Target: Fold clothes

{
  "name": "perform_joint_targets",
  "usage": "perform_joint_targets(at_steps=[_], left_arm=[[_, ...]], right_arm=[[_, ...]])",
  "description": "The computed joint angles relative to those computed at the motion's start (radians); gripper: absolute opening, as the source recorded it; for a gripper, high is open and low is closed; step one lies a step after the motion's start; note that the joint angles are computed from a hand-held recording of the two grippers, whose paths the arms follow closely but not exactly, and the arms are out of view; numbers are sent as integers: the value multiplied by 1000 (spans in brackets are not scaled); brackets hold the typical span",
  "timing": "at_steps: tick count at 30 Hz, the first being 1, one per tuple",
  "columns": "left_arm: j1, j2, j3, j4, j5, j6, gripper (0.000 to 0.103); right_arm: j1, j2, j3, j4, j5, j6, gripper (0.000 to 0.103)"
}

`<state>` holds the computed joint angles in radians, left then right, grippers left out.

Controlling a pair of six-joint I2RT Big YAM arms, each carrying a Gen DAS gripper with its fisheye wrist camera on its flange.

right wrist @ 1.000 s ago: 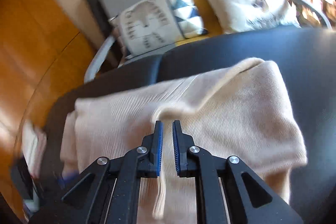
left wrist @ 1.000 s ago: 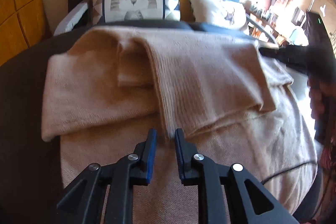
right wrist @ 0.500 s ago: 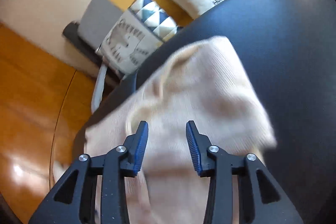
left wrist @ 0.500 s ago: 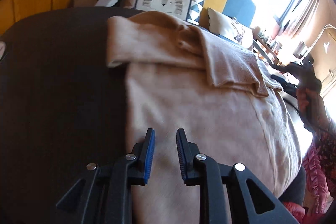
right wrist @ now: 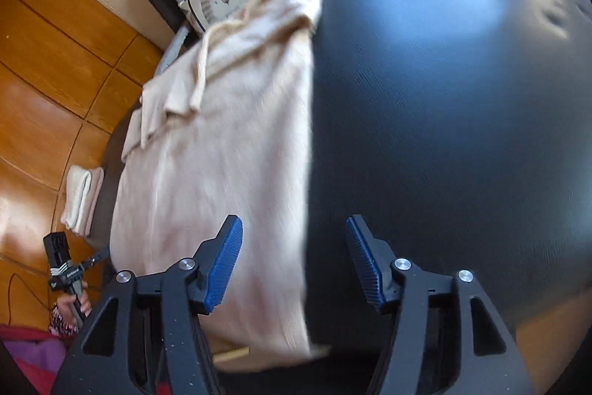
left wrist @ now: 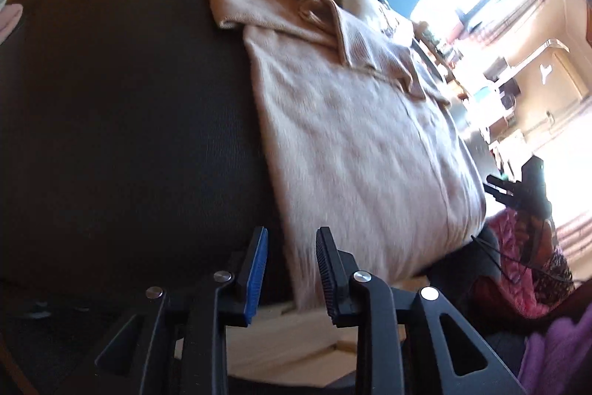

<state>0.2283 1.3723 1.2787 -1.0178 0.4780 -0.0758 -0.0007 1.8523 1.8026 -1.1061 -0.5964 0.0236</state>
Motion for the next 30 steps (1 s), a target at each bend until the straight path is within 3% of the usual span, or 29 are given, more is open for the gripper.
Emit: perform_joint_targets(at_steps=[4,6,8,12,16,19,20,23,24,27,30], left_arm=[[11,-2,-23,-47,83,71,29],[10,10,-26,-50,127,78,32],[6,18,-27,-44,158,74,41],[2,2,-55,5,202,47,54],[-14,15,-60,20,256,35,54],[-28,22,-54,19,249,50,57],[-23,24,-56,23,261,45,57],[-10,28,-71,56,300,-1,57],[-10,27,-76,66,301,-17,57],[-36,14,-79,85,232,-28,57],[-79,-2,-62,50,120,37,56]], right_arm=[[-24,-60,-94,-28,-85,-116,63],[-20,-78,-123,-32,-104,-179,71],[-11,-85,-136,-18,-114,-207,78],[9,-68,-136,-15,-210,-257,78],[39,-90,-167,49,-169,-314,78],[36,-100,-196,108,-194,-292,77],[34,-102,-206,128,-199,-280,69],[31,-107,-230,183,-184,-239,26],[31,-108,-233,193,-174,-223,20],[34,-109,-231,187,-163,-223,20],[37,-93,-190,90,-162,-263,26]])
